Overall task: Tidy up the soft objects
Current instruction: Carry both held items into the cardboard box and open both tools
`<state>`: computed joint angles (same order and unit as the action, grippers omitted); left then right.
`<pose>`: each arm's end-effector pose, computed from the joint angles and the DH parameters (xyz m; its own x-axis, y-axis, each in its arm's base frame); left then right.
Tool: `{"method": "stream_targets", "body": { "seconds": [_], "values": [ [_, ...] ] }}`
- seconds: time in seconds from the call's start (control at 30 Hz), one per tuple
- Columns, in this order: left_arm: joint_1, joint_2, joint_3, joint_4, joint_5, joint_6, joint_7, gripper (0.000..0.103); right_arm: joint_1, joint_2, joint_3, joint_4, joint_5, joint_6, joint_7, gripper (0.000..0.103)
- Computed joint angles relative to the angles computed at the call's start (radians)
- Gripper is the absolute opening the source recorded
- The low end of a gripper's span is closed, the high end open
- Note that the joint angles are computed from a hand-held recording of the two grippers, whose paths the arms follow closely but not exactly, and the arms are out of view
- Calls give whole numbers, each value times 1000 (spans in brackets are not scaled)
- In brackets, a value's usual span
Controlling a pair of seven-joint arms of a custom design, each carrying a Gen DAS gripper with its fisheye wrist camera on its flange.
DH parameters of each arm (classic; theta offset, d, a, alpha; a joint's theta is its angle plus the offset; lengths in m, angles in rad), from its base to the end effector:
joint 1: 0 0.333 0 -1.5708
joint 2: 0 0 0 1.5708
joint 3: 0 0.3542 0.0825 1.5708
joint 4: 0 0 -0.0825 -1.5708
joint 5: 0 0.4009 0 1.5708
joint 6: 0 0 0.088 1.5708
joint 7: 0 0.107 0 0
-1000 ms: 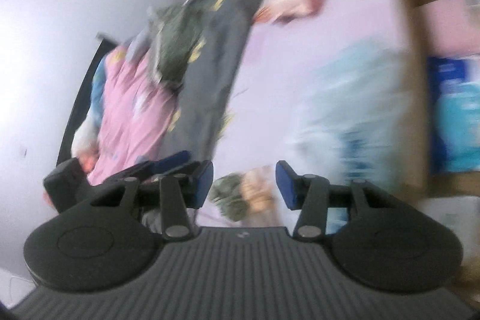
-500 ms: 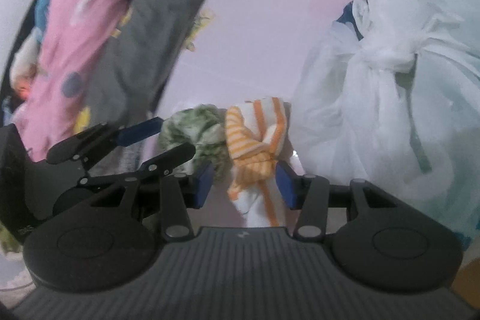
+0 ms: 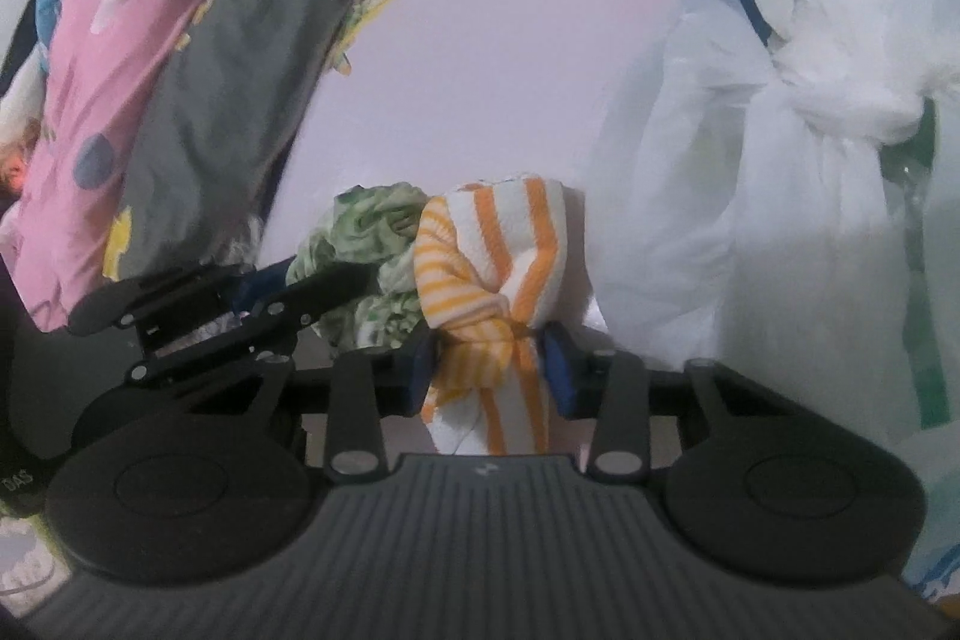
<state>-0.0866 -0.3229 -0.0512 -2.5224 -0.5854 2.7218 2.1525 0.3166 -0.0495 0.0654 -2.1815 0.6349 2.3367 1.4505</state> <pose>0.4629 -0.0447 0.4724 -0.2856 -0.9464 0.1511 -0.8145 0.1566 -0.5586 0.5139 0.2172 0.4630 0.1271 -0.8652 -0.4851 -0.9869 -0.0612 -0.1494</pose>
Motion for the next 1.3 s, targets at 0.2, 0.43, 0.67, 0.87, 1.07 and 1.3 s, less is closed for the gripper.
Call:
{"method": "stream_targets", "body": {
  "seconds": [0.2,0.43,0.67,0.87,1.07,1.3],
  "values": [
    [-46,-51,42,47,-116,-35,67,11,0,-102,-29,-47,88,28,-62,36],
    [-135,-37,49,172,-310,-70,183,11,-22,-298,-109,-134,78,87,-77,36],
    [-176,36,-25,292,-419,-131,225,11,-127,-515,-194,-227,-160,124,24,36],
    [-200,108,-91,365,-415,-150,199,11,-225,-587,-272,-261,-396,40,25,37],
    [-216,170,-138,416,-371,-146,152,11,-275,-517,-308,-263,-515,-59,-49,37],
    [-233,218,-175,457,-296,-127,92,11,-292,-377,-289,-218,-533,-144,-173,40]
  ]
}}
